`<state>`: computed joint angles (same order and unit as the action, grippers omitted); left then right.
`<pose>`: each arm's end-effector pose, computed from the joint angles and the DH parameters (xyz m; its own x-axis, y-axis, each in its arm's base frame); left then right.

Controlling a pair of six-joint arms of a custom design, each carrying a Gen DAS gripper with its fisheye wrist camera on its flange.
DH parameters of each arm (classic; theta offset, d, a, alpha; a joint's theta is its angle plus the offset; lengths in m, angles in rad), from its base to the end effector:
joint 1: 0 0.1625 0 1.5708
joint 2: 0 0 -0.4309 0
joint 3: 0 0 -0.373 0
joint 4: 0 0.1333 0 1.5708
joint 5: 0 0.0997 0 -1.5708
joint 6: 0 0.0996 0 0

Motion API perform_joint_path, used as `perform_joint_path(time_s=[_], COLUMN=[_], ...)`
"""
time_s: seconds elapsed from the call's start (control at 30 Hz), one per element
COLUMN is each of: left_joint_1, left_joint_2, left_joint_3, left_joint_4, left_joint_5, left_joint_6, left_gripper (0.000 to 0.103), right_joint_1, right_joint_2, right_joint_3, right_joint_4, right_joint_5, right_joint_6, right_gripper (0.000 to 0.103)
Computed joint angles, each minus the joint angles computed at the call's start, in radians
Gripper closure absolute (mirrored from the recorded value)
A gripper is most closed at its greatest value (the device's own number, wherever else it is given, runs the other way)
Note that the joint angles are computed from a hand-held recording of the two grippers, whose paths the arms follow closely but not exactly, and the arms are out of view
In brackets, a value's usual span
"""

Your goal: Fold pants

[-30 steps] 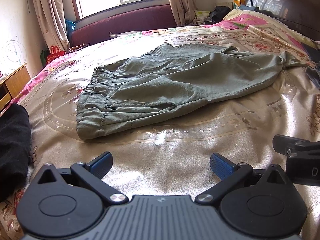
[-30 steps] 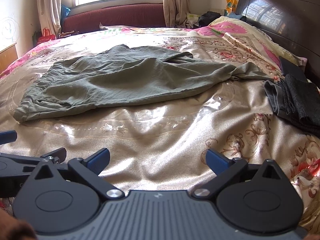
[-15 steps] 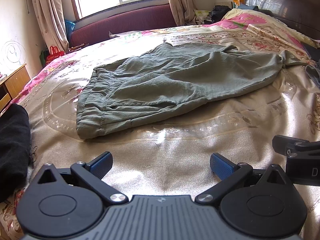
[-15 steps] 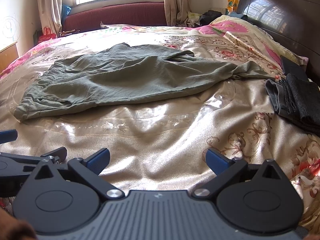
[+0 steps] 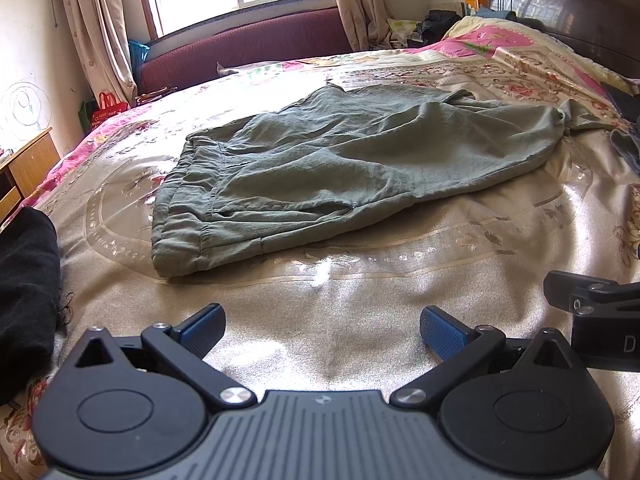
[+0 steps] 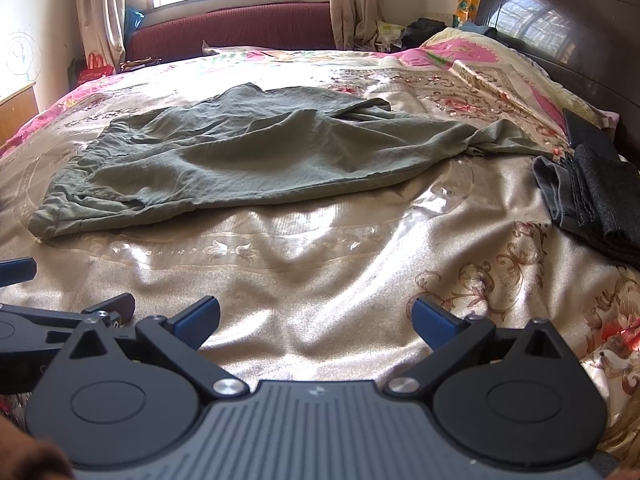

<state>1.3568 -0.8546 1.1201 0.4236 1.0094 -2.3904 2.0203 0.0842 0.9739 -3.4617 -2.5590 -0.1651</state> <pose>0.0452 -0.6694 0.2591 -0.5762 0.2620 -0.7742 0.7228 0.6055 -0.3331 0.3580 -0.6267 -0.1619 -0.7055 0.2134 0.6758 -0.4139 0.6499 -0.6374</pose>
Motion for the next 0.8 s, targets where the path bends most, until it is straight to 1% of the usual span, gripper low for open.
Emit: perform_joint_path(time_s=[0.8], left_joint_1=[0.002], left_joint_2=[0.000], left_joint_3=[0.001], left_joint_4=[-0.008], left_joint_5=[0.005], left_joint_6=[0.014], left_gripper=[0.000], right_joint_1=[-0.007], right_joint_2=[-0.008], right_joint_3=[0.012], right_joint_4=[0.004], right_joint_5=[0.017], right_joint_6=[0.007], right_gripper=[0.002])
